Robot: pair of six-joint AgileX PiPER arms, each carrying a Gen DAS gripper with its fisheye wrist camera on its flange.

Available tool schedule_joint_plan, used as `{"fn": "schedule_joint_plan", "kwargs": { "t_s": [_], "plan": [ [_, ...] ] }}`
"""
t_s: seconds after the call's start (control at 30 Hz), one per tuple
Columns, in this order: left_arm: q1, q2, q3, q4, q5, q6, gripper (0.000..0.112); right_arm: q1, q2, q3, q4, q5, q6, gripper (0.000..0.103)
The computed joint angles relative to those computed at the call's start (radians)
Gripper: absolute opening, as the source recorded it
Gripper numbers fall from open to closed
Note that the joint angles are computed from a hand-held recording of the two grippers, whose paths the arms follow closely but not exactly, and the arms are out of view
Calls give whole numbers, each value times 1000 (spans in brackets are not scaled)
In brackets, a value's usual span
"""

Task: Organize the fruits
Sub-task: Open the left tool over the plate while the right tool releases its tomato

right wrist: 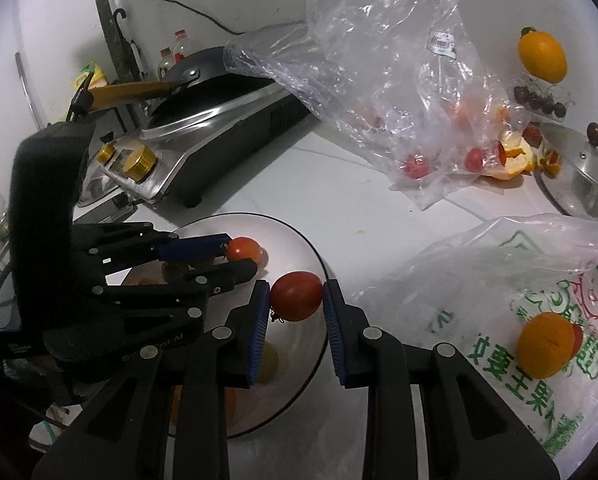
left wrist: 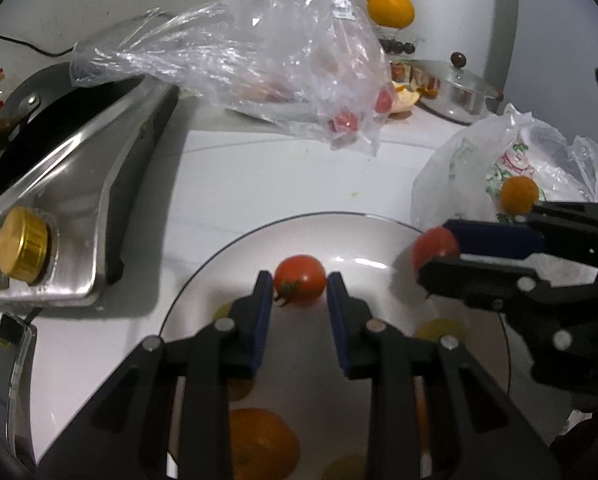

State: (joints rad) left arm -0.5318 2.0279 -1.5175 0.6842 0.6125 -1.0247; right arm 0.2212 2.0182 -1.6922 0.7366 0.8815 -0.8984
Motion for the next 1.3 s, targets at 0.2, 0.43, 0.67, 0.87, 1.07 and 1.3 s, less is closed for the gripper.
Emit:
{"fn": "schedule_joint_plan", "kwargs": {
  "t_s": [0.2, 0.43, 0.67, 0.87, 1.07, 1.3],
  "plan": [
    [-4, -42, 53, 55, -12, -73, 33, 28, 28, -38, -25, 2, 24, 29],
    [1, -77, 106, 124, -25, -159, 36, 56, 44, -55, -54, -8, 61, 29],
    [-3, -108, 144, 155, -29, -196, 45, 75, 43, -43, -91, -45, 95, 29],
    [-11, -124, 161, 171, -23, -225, 45, 78, 33, -32, -102, -60, 106, 29],
    [-28, -138, 167, 185, -12, -237, 45, 69, 3, -1, -92, -72, 89, 29],
    [-59, -150, 162, 200, 13, -254, 45, 52, -45, 46, -74, -88, 62, 29]
  ]
}}
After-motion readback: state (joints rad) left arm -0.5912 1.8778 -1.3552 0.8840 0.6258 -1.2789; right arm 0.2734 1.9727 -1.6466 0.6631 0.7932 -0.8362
